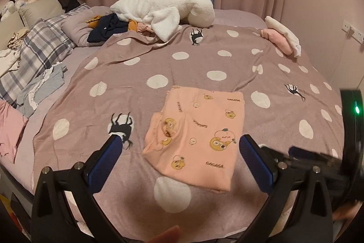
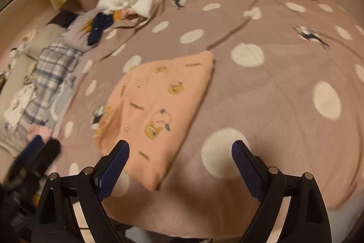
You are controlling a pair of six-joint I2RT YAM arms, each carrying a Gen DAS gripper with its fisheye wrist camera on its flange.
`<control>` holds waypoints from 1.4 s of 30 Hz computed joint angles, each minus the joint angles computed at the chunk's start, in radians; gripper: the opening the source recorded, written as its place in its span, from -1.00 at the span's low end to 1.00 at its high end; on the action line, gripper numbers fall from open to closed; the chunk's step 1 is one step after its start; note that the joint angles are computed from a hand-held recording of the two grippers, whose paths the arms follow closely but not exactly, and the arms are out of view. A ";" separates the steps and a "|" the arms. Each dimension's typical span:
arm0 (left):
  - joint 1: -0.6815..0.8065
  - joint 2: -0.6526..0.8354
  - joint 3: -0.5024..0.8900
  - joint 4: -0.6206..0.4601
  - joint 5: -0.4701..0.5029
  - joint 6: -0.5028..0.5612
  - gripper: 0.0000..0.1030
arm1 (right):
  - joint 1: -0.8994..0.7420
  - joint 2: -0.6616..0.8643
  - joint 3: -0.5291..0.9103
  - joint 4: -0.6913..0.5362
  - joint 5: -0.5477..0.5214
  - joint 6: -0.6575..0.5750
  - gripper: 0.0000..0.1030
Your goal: Fold small clothes
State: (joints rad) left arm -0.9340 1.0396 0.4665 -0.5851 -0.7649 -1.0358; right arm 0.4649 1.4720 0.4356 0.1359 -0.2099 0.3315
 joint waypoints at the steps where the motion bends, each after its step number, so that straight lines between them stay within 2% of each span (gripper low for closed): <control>1: -0.018 -0.005 -0.003 -0.026 -0.011 -0.035 0.99 | 0.015 -0.014 -0.036 0.034 0.003 0.016 0.79; 4: -0.083 -0.019 -0.011 -0.112 -0.059 -0.145 0.99 | 0.035 -0.016 -0.055 0.037 -0.007 0.016 0.84; 6: -0.122 0.022 0.014 -0.194 -0.106 -0.237 0.99 | 0.060 -0.042 -0.068 0.042 0.060 0.024 0.84; 8: -0.135 0.017 0.018 -0.225 -0.115 -0.272 0.99 | 0.083 -0.074 -0.083 0.055 0.125 0.035 0.84; 12: -0.151 -0.048 -0.009 -0.201 -0.102 -0.266 0.99 | 0.106 -0.134 -0.090 0.021 0.182 0.028 0.92; 17: -0.166 0.048 0.028 -0.231 -0.118 -0.289 0.99 | 0.143 -0.171 -0.078 -0.047 0.242 0.022 0.92; 21: -0.184 0.058 0.031 -0.221 -0.120 -0.284 0.99 | 0.147 -0.210 -0.079 -0.064 0.232 0.026 0.92; 27: -0.181 0.056 0.032 -0.208 -0.100 -0.268 0.99 | 0.237 -0.155 -0.039 -0.105 0.394 -0.003 0.95; 31: -0.185 0.079 0.043 -0.209 -0.102 -0.281 0.99 | 0.226 -0.147 -0.039 -0.098 0.345 -0.001 0.95; 37: -0.181 0.107 0.046 -0.204 -0.099 -0.283 0.99 | 0.279 -0.155 -0.042 -0.110 0.429 -0.002 0.95; 42: -0.173 0.091 0.030 -0.179 -0.080 -0.271 0.99 | 0.265 -0.150 -0.039 -0.109 0.398 0.006 0.95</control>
State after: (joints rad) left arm -1.1068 1.1306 0.4968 -0.7640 -0.8448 -1.3066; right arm 0.7297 1.3218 0.3962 0.0268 0.1883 0.3379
